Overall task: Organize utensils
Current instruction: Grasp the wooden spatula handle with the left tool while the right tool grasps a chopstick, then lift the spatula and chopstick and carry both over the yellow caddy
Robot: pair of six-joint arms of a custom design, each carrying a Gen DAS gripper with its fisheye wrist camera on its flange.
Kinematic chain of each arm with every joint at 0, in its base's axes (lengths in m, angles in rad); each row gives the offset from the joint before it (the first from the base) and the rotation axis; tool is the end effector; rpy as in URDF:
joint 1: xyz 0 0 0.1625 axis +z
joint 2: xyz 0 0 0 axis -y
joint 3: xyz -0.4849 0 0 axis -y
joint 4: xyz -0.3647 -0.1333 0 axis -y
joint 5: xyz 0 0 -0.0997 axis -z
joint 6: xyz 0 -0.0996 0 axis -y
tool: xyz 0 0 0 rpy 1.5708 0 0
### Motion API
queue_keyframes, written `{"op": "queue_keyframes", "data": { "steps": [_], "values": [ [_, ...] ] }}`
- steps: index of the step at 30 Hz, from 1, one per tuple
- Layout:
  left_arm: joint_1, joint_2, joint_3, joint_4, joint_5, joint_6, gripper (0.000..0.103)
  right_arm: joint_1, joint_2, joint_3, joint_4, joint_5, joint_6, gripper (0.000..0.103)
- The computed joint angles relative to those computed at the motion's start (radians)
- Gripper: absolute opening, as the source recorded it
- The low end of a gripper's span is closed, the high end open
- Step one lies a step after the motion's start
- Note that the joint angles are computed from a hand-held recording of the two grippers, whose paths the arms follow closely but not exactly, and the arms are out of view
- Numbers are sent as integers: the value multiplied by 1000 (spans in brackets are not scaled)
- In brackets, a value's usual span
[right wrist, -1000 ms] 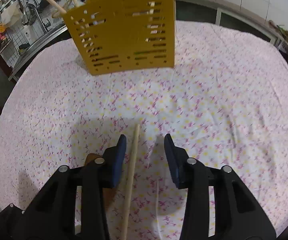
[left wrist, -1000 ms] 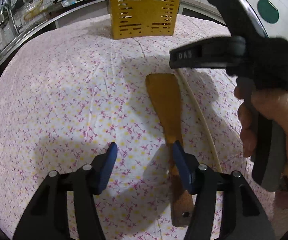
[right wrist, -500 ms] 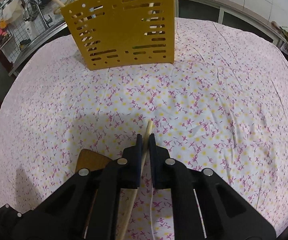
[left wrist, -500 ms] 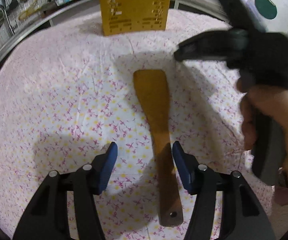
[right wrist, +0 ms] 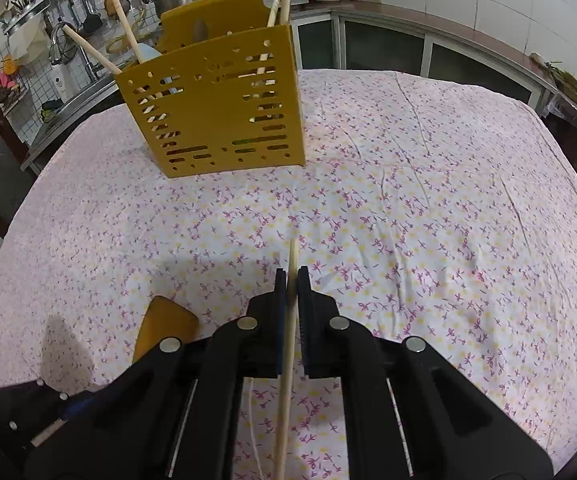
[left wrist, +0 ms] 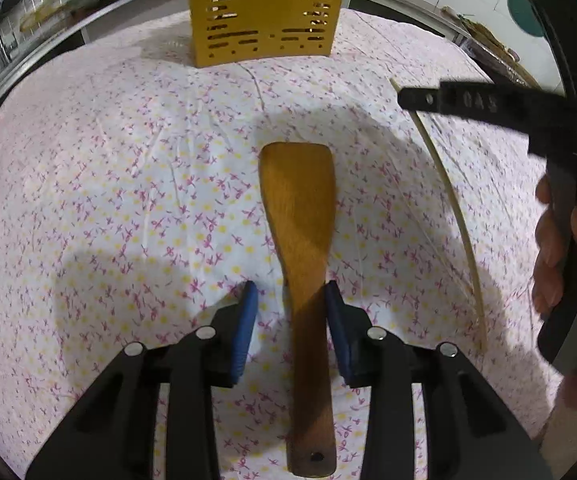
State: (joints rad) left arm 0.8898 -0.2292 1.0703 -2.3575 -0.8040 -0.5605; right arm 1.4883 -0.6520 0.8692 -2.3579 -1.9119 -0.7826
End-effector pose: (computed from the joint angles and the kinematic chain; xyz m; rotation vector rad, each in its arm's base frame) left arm -0.3533 -0.7575 -0.0762 0.1735 2.4320 -0.5180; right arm 0.0274 -0.8814 0.3529 0.7556 -2.4457 0.4953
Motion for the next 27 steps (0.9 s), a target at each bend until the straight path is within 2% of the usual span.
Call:
{"op": "queue_keyframes", "data": {
  "steps": [4,6,10,12,16,22,27],
  "values": [
    [6,11,-24,5,0,22,34,-2,-2,9,-7,-2,-3,7],
    [5,8,-19,-2,0,34,21,-3,-4,12,-10,-1,-5,7],
    [7,0,-9,-27,15,38,20,-4,-13,12,-12,14,-1,7],
    [3,-14,20,-84,29,58,20,-2,-20,15,-16,25,-1,7],
    [-7,-56,92,-280,56,127,20,3,-42,34,-38,65,-4,7],
    [-34,-77,114,-509,129,277,20,17,-74,60,-94,140,-11,7],
    [-49,-67,70,-567,164,364,20,32,-91,68,-136,199,-21,7]
  ]
}}
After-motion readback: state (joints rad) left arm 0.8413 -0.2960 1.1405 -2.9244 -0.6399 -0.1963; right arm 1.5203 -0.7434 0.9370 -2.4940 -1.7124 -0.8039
